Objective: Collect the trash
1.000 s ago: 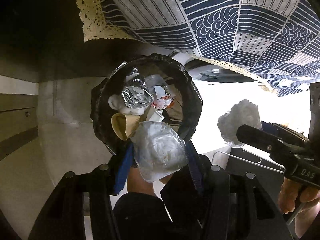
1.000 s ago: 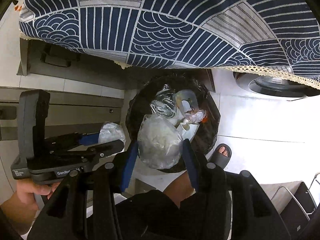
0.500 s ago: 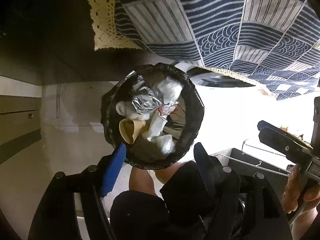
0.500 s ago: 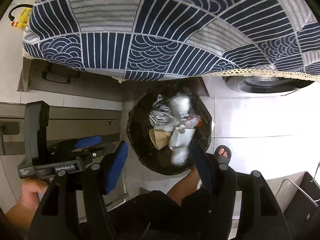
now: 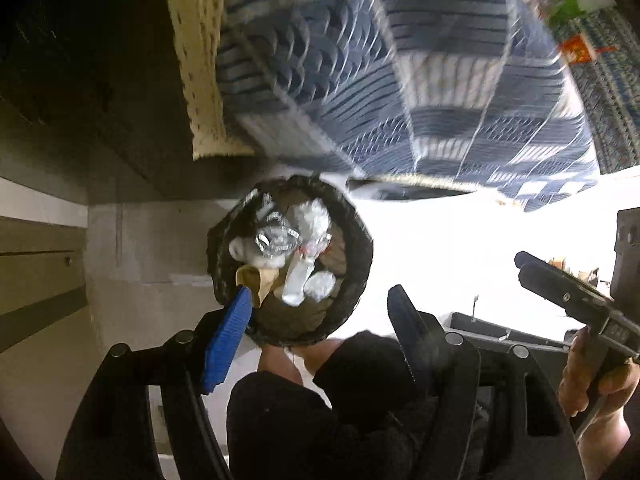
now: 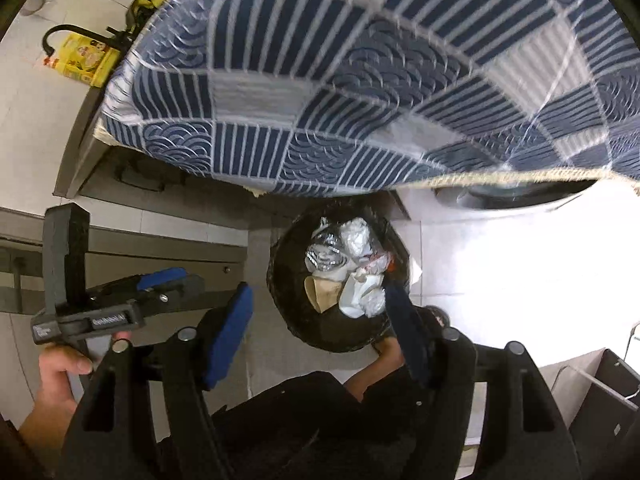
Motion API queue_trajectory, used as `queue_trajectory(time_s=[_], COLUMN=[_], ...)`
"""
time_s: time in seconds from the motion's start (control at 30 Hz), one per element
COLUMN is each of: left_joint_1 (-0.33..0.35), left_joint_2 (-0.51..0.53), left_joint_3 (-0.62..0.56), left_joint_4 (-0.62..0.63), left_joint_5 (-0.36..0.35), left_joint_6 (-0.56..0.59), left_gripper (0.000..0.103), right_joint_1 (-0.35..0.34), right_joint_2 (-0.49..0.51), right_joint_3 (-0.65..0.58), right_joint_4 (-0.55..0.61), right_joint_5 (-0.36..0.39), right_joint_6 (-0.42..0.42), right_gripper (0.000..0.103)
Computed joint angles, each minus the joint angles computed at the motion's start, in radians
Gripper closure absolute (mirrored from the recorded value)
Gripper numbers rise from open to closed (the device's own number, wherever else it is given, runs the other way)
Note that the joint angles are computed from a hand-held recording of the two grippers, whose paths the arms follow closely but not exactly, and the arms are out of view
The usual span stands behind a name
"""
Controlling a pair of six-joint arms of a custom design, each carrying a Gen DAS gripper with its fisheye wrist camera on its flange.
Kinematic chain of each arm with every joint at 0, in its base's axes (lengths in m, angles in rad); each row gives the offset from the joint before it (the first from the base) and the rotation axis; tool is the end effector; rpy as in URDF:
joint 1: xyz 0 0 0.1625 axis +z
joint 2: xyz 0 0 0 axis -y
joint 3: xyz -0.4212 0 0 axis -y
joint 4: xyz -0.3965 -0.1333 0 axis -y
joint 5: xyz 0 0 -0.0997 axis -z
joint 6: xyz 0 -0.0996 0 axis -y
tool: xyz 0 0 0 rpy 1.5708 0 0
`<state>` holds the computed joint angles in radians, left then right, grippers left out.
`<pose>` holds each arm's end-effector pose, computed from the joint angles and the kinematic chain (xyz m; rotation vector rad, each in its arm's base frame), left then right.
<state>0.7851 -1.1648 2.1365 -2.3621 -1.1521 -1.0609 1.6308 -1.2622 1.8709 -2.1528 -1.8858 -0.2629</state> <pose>-0.2108 -0.4564 0.1146 -0.3225 2.7117 -0.3137 0.1353 -0.5432 0.2398 0.4608 -2.7920 -0.0831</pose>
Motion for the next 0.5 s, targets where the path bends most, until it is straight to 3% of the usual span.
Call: queue_trajectory(time_s=[0.5], left_joint_1=[-0.154], left_joint_2=[0.021], left_joint_3=[-0.241], left_joint_4=[0.294], left_joint_5=[0.152], left_joint_6=[-0.084], left_gripper=[0.033], right_joint_1=[0.049], right_joint_2=[-0.079], right_joint_3=[-0.171], right_joint_4=[0.064], right_joint_5=[0.076], right_joint_6=[-0.107], right_gripper=[0.006])
